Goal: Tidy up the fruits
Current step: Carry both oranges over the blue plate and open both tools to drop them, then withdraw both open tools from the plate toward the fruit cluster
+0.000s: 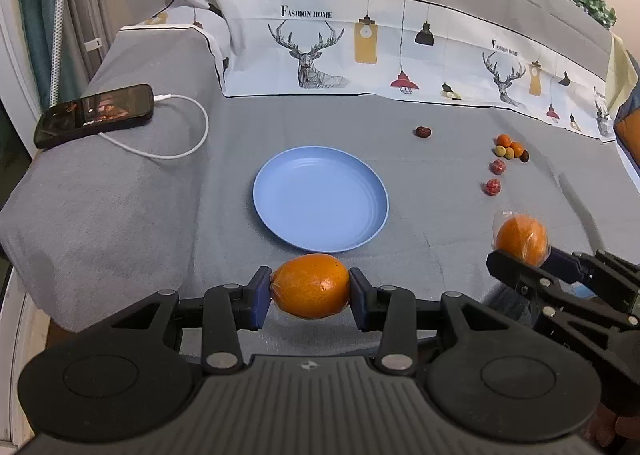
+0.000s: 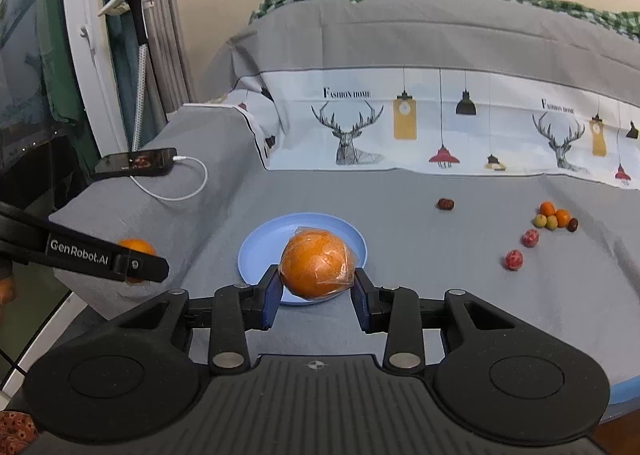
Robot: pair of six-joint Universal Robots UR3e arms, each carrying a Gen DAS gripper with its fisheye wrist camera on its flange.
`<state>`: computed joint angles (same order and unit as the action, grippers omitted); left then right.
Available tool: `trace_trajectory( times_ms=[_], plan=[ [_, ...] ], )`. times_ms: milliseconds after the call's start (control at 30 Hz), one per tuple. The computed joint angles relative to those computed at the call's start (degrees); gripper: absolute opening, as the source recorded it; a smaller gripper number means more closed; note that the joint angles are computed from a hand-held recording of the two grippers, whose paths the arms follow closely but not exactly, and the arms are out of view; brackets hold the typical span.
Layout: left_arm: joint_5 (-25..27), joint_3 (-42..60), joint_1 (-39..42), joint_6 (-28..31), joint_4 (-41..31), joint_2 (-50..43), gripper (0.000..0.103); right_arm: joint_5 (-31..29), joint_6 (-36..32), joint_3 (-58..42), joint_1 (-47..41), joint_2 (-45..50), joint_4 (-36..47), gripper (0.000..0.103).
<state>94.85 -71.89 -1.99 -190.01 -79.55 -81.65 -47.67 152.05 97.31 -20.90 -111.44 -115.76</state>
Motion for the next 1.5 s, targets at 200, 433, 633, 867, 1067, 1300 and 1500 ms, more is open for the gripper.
trace_trajectory(
  times_ms=[200,433,633,867,1067,1300,1500],
  plan=[
    [-1.48,2.57,1.15,0.62,1.32,-4.17,0.045,-3.81,2.79,-1.64,3.02,5.09,-3.67,0.039],
    [-2.58,6.88,2.70,1.96,3.44,-11.12,0.045,-8.18,7.19,-5.89,8.36,14.27,-9.94,0.039],
    [-3.66,16.28,4.35,3.54,3.91,-21.90,0.045,-13.26,10.71,-11.74,13.38,24.62,-15.12,0.039],
    [-2.97,28.32,4.16,5.98,6.95,-37.83,0.045,-19.15,12.86,-21.98,18.38,39.14,-18.37,0.039],
    [-2.99,36.90,5.40,6.96,3.91,-47.49,0.045,-22.27,12.14,-32.03,22.70,50.71,-16.46,0.039],
    [-0.18,41.23,6.20,12.86,3.47,-54.43,0.067,-26.34,7.03,-42.65,27.41,60.71,-12.60,0.041],
    [-0.97,20.38,8.09,10.29,18.17,-35.66,0.103,-22.36,5.52,-35.58,24.54,52.41,-19.01,0.094]
  ],
)
